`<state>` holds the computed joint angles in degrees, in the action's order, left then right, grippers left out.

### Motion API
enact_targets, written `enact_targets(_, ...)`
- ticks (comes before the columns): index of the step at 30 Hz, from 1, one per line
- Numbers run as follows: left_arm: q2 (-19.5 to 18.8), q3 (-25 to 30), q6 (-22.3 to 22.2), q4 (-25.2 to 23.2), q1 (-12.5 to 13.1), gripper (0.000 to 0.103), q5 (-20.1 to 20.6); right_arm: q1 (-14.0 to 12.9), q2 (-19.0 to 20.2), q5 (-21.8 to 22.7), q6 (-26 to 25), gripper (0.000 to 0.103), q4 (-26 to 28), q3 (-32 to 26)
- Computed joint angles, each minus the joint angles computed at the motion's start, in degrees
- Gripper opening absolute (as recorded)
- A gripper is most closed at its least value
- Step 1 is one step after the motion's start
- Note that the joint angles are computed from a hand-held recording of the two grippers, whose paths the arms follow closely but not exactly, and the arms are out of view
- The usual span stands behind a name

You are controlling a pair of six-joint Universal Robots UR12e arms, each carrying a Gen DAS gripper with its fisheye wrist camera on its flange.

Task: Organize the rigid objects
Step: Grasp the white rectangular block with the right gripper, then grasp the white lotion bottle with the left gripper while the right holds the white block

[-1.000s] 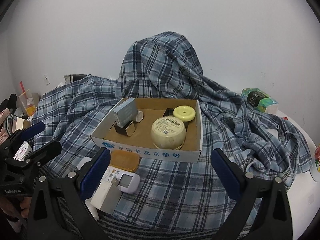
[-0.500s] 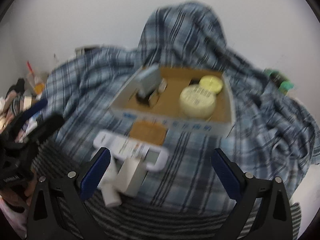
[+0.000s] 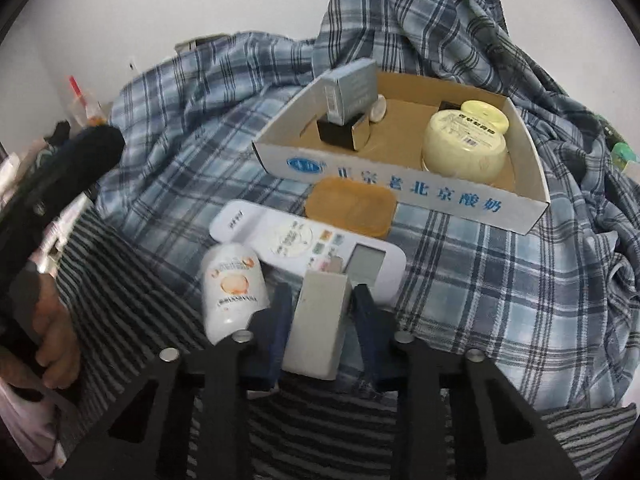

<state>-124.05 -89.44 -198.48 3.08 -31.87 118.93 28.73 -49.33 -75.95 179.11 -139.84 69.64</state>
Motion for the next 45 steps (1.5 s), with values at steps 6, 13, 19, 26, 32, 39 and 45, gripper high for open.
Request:
enact_targets(6,-0.24,0.28,0.93,0.07,-0.18,0.103,0.14,0.00,-1.46,-3.46,-3.32,0.021,-1.12,1.55)
enact_targets(13,-0.31,0.45,0.97,-0.50,-0.19,0.103,-0.09,-1.62,-2.40,-6.31,-0.11,0.021,0.49,2.92)
enact_targets(19,-0.46,0.64,0.89,-1.15,-0.24,0.103,-0.04,-1.94,-1.85,-5.70,0.96,0.021,2.55,2.96)
enact_targets(26,0.35,0.09,2.43,-2.65,1.03,0.103,-7.42,-1.59,-3.69,-7.85,-0.44,0.021,-7.20,6.81)
enact_targets(32,0.71,1.57,8.04,-11.55,2.71,0.103,-20.80,-2.38,-5.21,-6.34,-0.71,0.021,-10.47,8.69)
enact_targets(39,0.35,3.25,14.42,-19.88,4.25,0.103,-33.93,-3.16,-5.29,-4.32,-0.02,0.021,-10.68,9.61)
enact_targets(45,-0.30,4.63,15.03,-24.40,4.25,0.103,-34.79,-3.63,-5.00,-2.50,0.65,0.021,-10.27,9.63)
